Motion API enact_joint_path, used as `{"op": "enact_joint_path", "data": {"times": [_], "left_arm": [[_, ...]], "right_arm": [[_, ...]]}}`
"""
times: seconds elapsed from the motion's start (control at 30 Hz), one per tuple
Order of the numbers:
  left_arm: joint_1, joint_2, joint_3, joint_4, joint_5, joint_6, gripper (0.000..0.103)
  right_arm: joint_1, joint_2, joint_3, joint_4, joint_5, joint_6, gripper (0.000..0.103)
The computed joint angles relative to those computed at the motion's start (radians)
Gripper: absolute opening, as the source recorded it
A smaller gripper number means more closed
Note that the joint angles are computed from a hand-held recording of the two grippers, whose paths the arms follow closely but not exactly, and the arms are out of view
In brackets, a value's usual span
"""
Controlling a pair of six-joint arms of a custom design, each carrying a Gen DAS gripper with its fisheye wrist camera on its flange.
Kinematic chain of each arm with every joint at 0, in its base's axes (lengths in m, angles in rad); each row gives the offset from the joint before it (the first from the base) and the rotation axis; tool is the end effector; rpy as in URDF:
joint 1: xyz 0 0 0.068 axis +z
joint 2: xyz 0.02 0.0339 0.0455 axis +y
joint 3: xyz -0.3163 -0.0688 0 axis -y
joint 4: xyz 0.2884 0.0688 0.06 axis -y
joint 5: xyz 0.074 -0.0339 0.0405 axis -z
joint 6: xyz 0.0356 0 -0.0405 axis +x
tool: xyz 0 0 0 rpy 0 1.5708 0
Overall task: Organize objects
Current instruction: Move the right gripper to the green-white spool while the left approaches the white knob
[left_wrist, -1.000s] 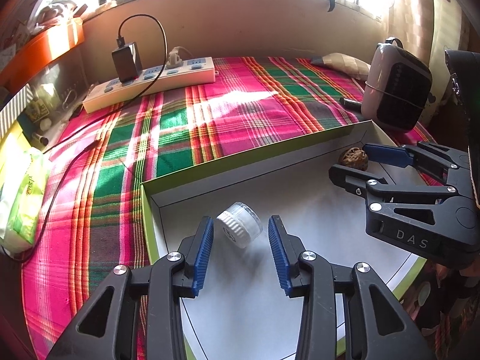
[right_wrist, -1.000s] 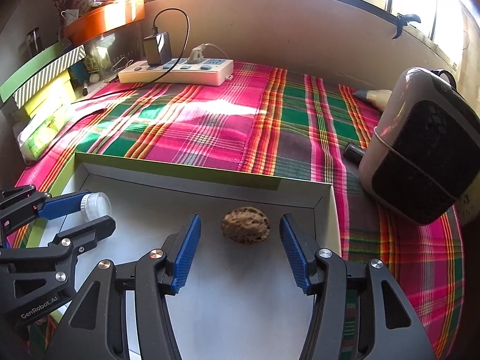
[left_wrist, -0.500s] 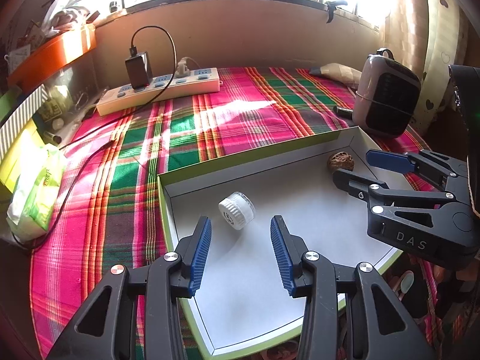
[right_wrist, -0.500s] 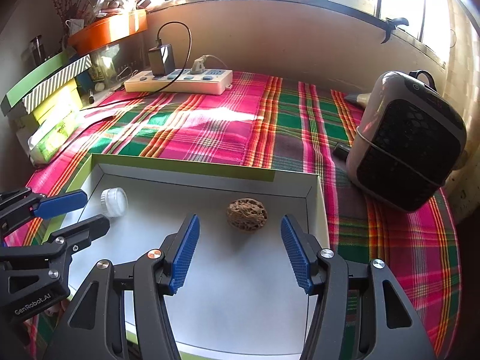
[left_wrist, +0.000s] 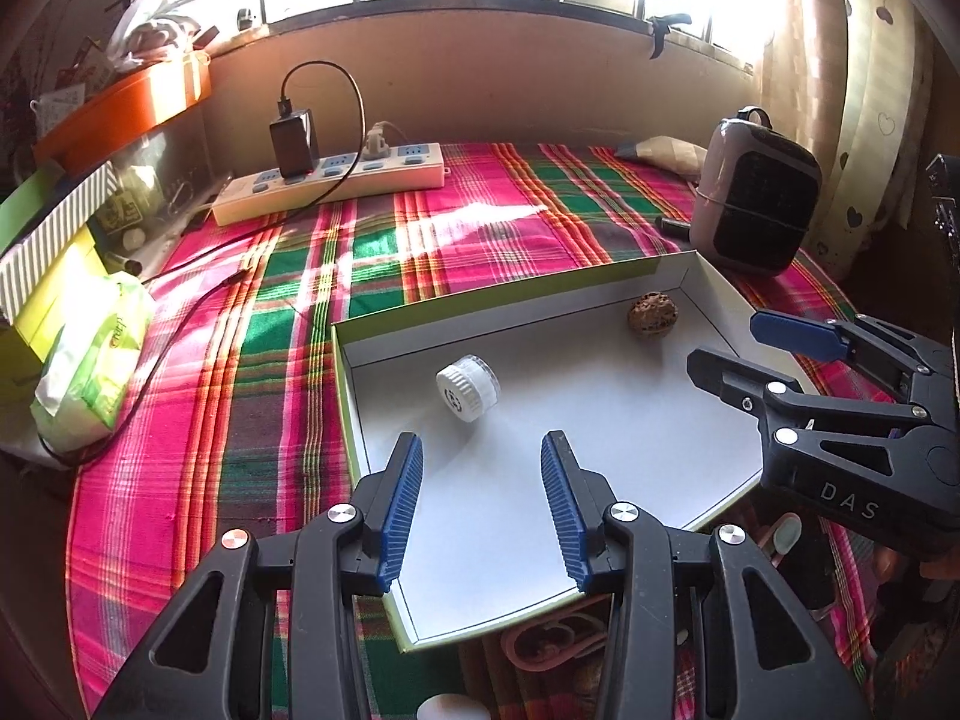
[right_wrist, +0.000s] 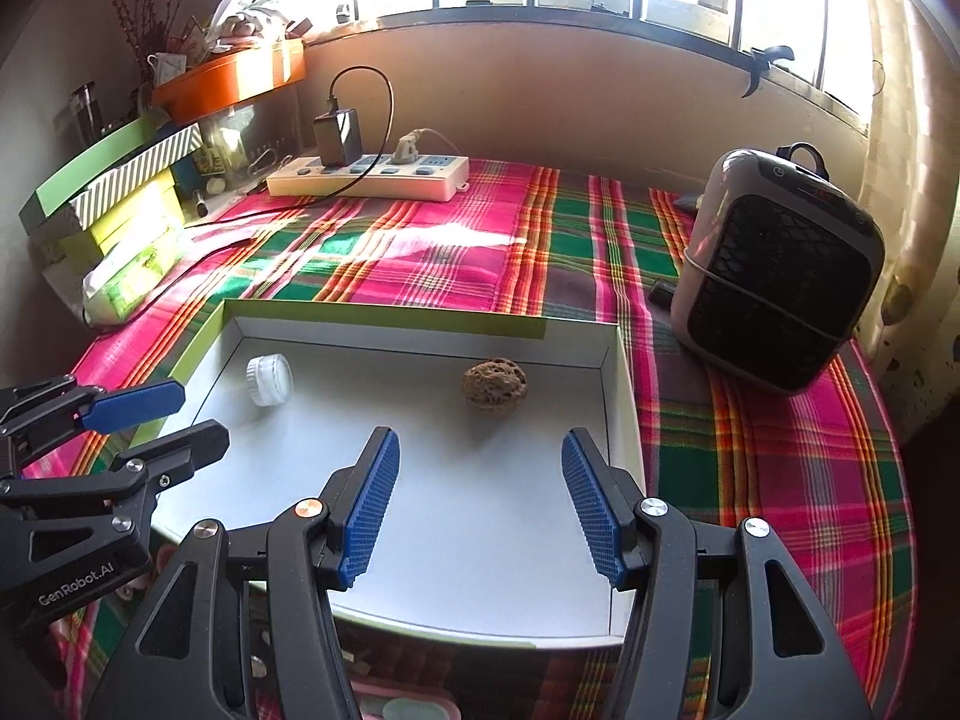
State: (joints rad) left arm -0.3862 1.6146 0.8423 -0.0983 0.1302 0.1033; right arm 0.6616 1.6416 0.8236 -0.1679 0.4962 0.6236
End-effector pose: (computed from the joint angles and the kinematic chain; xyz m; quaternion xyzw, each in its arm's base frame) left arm 0.3250 -0.1371 0.1877 0.2488 0.9040 -0.1087 0.3302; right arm 0.2798 0.1964 0.1718 0.0531 0.9294 -0.0208 0.3646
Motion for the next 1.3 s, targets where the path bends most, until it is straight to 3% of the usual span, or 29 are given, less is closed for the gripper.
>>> {"op": "enact_joint_path", "data": {"times": [0.6,0.93,1.3], "left_arm": [[0.096,-0.176,-0.175,0.028,0.089,0.016,0.040],[0.179,-0.223,-0.243,0.021,0.189,0.041,0.042],[0.218,-0.243,-0.307,0.026,0.209,0.077,0.043]], "right_arm": [[0.200,-0.136,-0.155,0.016,0.087,0.148,0.058],[0.311,-0.196,-0.238,0.067,0.113,0.162,0.058],[0.362,-0.214,-0.274,0.115,0.084,0.182,0.058]]}}
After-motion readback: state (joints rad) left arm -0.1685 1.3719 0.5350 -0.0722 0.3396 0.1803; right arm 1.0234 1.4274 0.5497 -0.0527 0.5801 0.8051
